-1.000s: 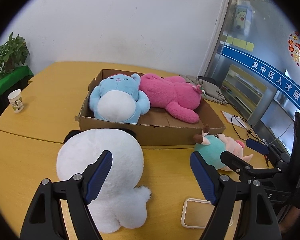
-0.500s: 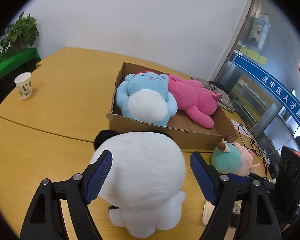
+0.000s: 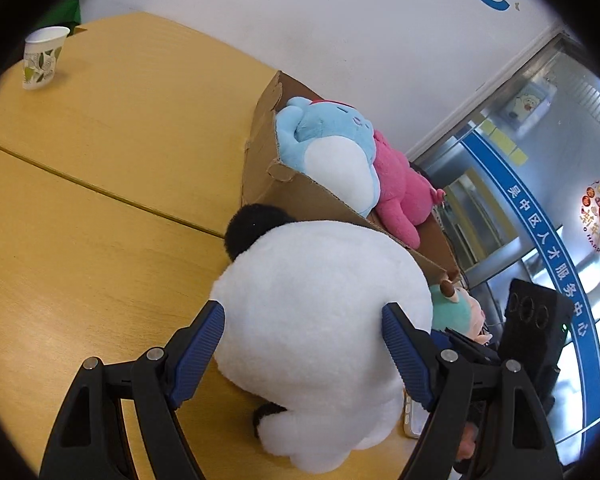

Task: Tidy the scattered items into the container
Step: 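Close both grippers on the body of the white plush toy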

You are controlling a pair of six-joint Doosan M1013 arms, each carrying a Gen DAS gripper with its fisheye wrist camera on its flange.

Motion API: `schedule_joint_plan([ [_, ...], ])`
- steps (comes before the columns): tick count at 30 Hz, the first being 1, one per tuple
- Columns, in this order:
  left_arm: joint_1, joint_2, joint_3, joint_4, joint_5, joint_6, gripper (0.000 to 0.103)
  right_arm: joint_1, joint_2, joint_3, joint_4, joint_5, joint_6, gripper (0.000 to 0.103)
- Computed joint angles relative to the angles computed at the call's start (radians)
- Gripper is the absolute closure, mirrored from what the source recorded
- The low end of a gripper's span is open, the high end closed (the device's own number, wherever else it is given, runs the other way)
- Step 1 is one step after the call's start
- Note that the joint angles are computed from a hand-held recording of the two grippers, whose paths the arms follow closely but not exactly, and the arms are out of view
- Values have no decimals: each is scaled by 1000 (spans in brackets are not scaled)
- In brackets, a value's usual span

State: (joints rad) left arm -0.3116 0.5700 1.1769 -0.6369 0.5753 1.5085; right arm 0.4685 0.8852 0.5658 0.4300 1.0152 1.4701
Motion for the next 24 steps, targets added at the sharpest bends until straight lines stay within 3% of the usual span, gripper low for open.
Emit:
schedule_joint_plan([
  [2, 6, 3, 3, -59, 4, 54, 23, -2, 33, -61, -10, 32, 12, 0],
  [7, 36, 11, 40, -316, 13, 209, 23, -19, 178, -330, 80, 228, -8, 0],
  [10, 47, 16, 58, -426, 22, 284, 23, -15, 197, -365, 69, 241, -13, 0],
  [13, 52, 26, 65, -521, 39, 342, 23, -19, 222, -405, 90, 262, 11, 9],
  [18, 50, 32, 70, -603, 58, 414, 23, -25, 186, -326, 122, 229, -21, 16],
  [22, 38, 24, 56, -513, 53, 366, 24, -25, 153, -260, 136, 193, -59, 23],
  [24, 31, 22, 47, -472, 55, 326, 33, -23, 127, -210, 141, 160, -83, 27],
])
